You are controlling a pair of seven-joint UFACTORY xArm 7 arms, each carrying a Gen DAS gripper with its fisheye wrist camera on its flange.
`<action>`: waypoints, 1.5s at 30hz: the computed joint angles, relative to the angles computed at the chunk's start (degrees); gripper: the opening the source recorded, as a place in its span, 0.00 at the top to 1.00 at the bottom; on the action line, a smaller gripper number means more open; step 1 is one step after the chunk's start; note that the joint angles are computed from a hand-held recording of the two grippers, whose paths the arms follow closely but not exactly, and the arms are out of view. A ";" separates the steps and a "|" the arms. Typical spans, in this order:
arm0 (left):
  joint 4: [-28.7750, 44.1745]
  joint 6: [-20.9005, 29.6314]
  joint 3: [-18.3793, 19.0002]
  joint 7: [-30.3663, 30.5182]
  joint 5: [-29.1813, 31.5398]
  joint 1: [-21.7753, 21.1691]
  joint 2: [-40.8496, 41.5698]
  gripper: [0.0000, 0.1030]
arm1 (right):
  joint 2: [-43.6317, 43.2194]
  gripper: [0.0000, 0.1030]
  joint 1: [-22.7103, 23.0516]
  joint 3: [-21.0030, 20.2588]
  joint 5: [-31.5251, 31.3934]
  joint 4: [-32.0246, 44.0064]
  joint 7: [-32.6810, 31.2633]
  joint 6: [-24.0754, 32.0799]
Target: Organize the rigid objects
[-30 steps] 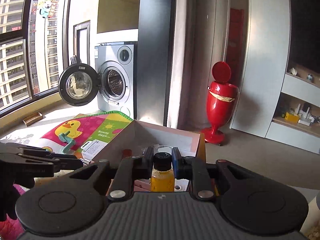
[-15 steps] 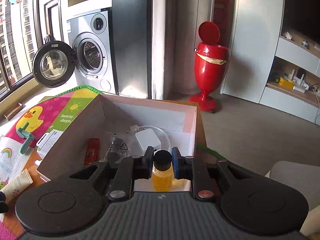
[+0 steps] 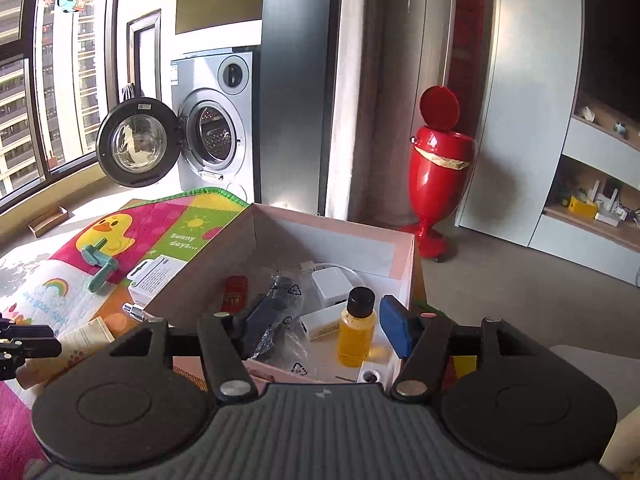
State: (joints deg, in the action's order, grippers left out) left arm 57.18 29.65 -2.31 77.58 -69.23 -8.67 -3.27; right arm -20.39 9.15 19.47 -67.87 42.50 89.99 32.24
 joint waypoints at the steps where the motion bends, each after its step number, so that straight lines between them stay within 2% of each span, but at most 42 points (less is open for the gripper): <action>1: 0.41 0.30 0.12 -0.26 0.44 0.14 0.18 0.75 | 0.28 0.37 0.60 0.61 0.11 -0.31 -0.07 -0.09; 7: 1.38 1.67 -0.42 -5.29 11.17 0.55 0.77 0.74 | 4.91 0.37 4.23 2.19 -0.86 -0.24 1.46 -0.80; 11: -0.08 0.99 -0.60 -3.80 13.46 -0.18 -0.44 0.68 | 7.65 0.34 6.82 1.20 -2.45 0.42 2.85 -0.75; 19: -0.51 2.32 -0.11 -1.72 16.42 -1.27 -1.24 0.67 | 10.72 0.33 9.70 -1.92 -2.69 0.44 4.80 -4.67; 23: -0.37 3.52 0.17 -2.99 18.85 -1.23 -1.51 0.65 | 10.89 0.32 10.27 -2.38 -2.83 0.27 5.81 -4.63; 25: -0.09 4.55 1.25 -3.93 20.14 -2.05 -1.28 0.61 | 11.16 0.32 10.44 -2.62 -2.31 0.81 5.36 -4.61; 26: 0.48 5.89 0.21 -6.45 22.83 -0.81 -0.66 0.65 | 11.21 0.32 10.49 -2.69 -2.24 1.31 4.96 -4.51; 27: 0.60 6.58 -0.54 -7.08 23.12 0.06 -0.03 0.64 | 11.23 0.32 10.56 -2.69 -2.43 2.03 4.28 -4.40; 28: -0.09 6.01 1.05 -5.54 21.01 -1.48 -0.58 0.65 | 11.41 0.32 10.61 -2.54 -3.14 3.11 3.76 -4.05; 29: -0.26 6.05 0.35 -5.70 20.10 -0.61 -0.57 0.64 | 11.62 0.32 10.69 -2.39 -4.13 4.36 3.34 -3.61; 33: -0.07 6.51 0.90 -6.36 15.62 0.18 -0.14 0.66 | 15.07 0.28 10.67 -4.00 -4.82 11.71 -2.58 -5.97; 36: -1.49 1.52 0.54 -4.96 12.36 0.23 -0.35 0.69 | 23.13 0.25 10.77 -6.71 4.92 22.29 -14.14 -7.87; 39: -2.96 -1.19 0.77 -2.28 9.13 0.19 -0.91 0.69 | 31.71 0.25 10.82 -8.75 16.96 32.96 -23.33 -6.56; 41: -4.13 -1.09 1.42 3.48 3.26 0.06 -1.43 0.69 | 39.33 0.25 10.54 -9.25 24.62 42.92 -29.33 -2.41; 44: -6.17 -2.98 1.44 12.45 -5.66 -0.48 -2.34 0.69 | 48.51 0.28 12.60 -11.19 28.71 55.82 -34.63 6.39; 45: -6.30 -3.50 1.14 12.73 -5.79 -0.57 -2.55 0.69 | 51.32 0.30 13.57 -12.05 29.26 59.55 -36.32 9.22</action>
